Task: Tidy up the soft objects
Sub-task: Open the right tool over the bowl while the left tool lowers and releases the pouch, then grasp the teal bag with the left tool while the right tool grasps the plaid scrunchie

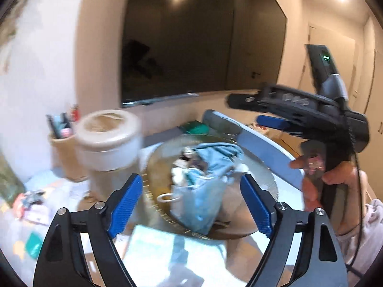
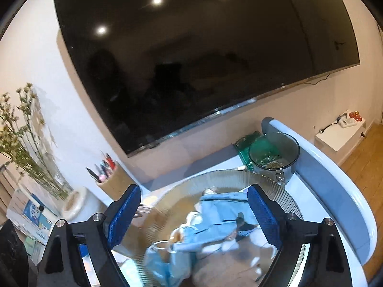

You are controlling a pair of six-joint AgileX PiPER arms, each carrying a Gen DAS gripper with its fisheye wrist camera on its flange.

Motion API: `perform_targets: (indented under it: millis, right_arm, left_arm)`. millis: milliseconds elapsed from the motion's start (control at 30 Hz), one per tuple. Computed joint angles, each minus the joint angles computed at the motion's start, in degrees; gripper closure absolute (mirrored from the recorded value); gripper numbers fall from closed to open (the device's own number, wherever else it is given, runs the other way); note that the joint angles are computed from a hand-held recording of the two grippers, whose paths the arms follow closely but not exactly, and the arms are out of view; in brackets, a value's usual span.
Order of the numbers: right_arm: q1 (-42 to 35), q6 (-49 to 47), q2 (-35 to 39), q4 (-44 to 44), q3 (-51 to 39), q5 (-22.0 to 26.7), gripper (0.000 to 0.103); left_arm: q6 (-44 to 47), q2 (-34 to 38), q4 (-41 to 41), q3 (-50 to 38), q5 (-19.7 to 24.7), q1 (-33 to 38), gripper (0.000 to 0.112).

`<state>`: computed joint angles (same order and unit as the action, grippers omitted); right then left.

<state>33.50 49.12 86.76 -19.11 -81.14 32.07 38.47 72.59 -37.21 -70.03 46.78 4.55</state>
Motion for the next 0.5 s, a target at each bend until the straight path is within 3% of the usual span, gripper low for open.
perform_targets:
  millis: [267, 400, 500]
  right_arm:
    - [11.96, 12.71, -0.26, -10.0, -5.34, 2.38, 0.012]
    - [18.96, 20.09, 3.63, -16.92, -9.84, 1.33, 0.004]
    - [22.41, 20.17, 9.5, -15.49, -15.53, -1.43, 0.003]
  left_arm:
    - [5.28, 4.09, -4.92, -5.97, 12.02, 20.98, 0.027]
    - [11.78, 8.39, -6.34, -7.92, 14.44, 30.96, 0.027]
    - [15.75, 12.82, -6.54, -10.22, 15.75, 36.91, 0.027]
